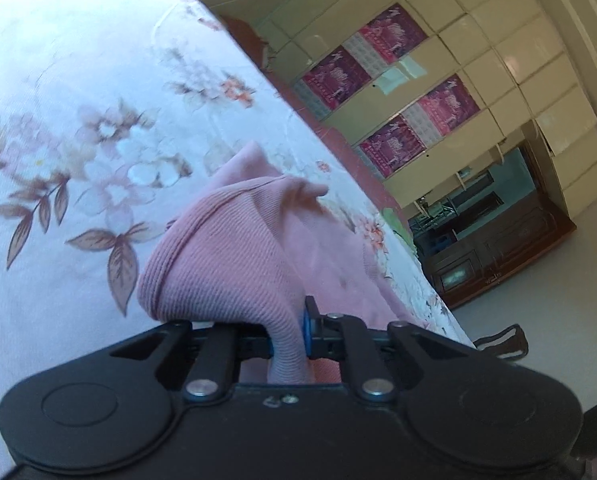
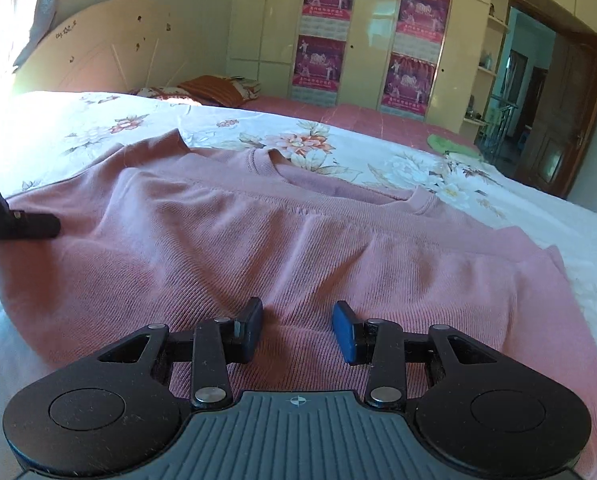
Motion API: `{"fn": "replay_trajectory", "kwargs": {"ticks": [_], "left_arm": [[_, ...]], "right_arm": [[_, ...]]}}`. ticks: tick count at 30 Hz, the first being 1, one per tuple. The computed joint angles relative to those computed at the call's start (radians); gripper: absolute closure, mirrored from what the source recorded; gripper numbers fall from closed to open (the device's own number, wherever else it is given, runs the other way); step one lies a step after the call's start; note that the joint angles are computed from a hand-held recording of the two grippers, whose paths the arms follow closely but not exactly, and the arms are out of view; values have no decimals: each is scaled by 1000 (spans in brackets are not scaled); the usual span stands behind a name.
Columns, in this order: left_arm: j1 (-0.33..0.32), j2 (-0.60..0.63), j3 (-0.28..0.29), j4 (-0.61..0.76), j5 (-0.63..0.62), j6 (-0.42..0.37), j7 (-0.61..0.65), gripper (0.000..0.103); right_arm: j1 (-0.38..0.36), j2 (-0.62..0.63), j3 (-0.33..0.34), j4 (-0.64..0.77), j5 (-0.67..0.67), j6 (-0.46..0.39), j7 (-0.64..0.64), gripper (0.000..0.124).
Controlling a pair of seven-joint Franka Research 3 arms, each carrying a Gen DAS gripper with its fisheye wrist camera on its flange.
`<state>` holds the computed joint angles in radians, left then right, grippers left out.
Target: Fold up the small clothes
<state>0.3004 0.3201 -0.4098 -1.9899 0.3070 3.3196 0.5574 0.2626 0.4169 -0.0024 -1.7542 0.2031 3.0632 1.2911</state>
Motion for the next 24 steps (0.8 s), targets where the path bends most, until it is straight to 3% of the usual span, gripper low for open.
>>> {"fn": "replay_trajectory", "kwargs": {"ticks": [2, 5, 8, 11, 13, 16, 19, 20, 22, 24], "left_arm": [[-57, -14, 50, 23, 25, 5, 41, 92], [-66, 1, 23, 88, 79, 3, 115, 93], [17, 61, -130, 179, 150, -24, 228, 93], [77, 162, -301, 279, 203, -83, 386, 93], [98, 244, -407, 342, 221, -147, 499, 93], [54, 357, -482, 429, 215, -256, 636, 93], [5, 443, -525, 494, 195, -385, 767, 92], [-19, 454, -515, 507, 190, -426, 792, 91], [-52, 446, -487, 504, 185, -461, 822, 86], [-56, 419, -467, 469, 174, -447, 837, 78]], "right_arm": [[-12, 1, 12, -2, 4, 5, -16, 85], [-48, 0, 52, 11, 41, -16, -39, 85], [-150, -22, 164, -4, 175, 13, -94, 85], [-199, -72, 190, -64, 269, 92, -101, 85], [-213, -108, 161, -94, 299, 86, -80, 85], [-187, -151, 55, -134, 296, 51, 14, 85], [-193, -181, -3, -169, 280, 10, 85, 85], [-210, -195, -5, -179, 290, -10, 95, 85], [-268, -218, 35, -193, 376, -41, 56, 85], [-323, -245, 78, -197, 521, -80, -45, 85]]}}
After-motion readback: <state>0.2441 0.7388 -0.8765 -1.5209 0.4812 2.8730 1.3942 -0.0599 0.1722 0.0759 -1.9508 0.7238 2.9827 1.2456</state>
